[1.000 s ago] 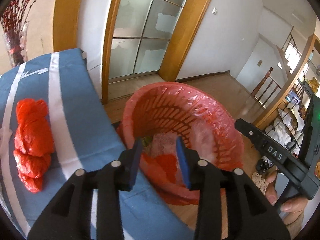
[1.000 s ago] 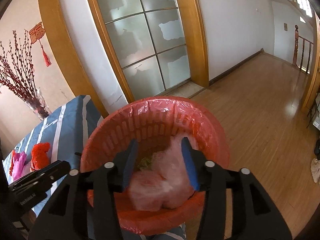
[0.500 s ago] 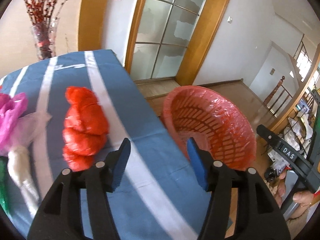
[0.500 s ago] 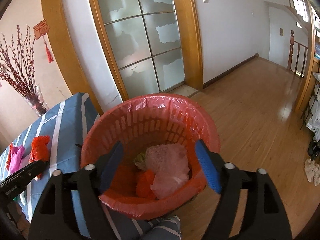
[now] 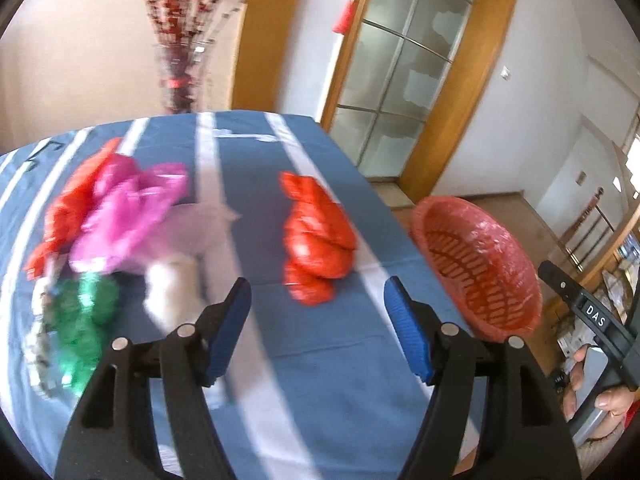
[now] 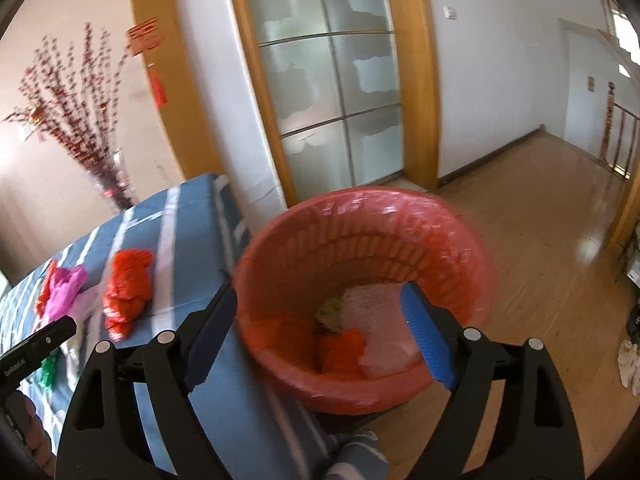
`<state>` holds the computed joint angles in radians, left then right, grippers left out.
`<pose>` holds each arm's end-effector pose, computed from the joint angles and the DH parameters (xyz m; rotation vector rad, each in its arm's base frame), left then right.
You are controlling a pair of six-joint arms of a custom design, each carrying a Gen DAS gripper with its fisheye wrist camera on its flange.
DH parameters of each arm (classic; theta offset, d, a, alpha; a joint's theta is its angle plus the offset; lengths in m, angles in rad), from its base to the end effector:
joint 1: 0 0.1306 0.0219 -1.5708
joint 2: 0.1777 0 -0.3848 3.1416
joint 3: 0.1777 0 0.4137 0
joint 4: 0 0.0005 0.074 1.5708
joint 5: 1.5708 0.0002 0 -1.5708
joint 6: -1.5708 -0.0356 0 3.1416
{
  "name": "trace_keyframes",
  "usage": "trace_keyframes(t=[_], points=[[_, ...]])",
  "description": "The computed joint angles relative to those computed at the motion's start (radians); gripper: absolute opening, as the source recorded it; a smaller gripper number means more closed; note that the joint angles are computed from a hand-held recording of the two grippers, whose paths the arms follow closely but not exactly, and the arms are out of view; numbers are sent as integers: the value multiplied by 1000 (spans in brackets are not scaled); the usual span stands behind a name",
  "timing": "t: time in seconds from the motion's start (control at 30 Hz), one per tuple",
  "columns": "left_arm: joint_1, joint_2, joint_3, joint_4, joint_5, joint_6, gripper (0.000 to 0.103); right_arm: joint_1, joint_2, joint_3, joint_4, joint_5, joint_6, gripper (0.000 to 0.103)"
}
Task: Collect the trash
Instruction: 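Move both open tools back toward the bag pile on the table, then grasp the paw-print white bag with the left tool while the right tool grasps the red bag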
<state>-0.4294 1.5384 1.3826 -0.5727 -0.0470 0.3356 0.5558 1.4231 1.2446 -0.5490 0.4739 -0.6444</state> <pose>0.5169 -0.2354 0.3741 0.0845 2.3205 -0.3376 0.4500 0.2598 0.3713 0.3346 2.1810 0.1185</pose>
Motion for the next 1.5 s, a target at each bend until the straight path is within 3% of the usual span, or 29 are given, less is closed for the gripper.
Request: trace_keyframes(t=[0.43, 0.6, 0.93, 1.07, 1.17, 1.33, 1.5], points=[[145, -169, -144, 1, -78, 24, 68, 106, 194, 226, -3, -104, 68, 83], [215, -205, -186, -8, -89, 39, 68, 117, 309, 362, -55, -156, 58, 83], [296, -203, -225, -32, -82, 48, 68, 120, 519, 637, -234, -169, 80, 78], [308, -190, -227, -35, -63, 51, 68, 122, 552, 672, -282, -184, 92, 60], [311, -179, -224, -36, -47, 56, 68, 125, 545, 655, -278, -183, 105, 53], [311, -150, -205, -45, -15, 62, 62, 125, 515, 609, -252, -191, 106, 51], [309, -112, -176, -75, 14, 77, 44, 125, 495, 580, -240, -195, 105, 51]])
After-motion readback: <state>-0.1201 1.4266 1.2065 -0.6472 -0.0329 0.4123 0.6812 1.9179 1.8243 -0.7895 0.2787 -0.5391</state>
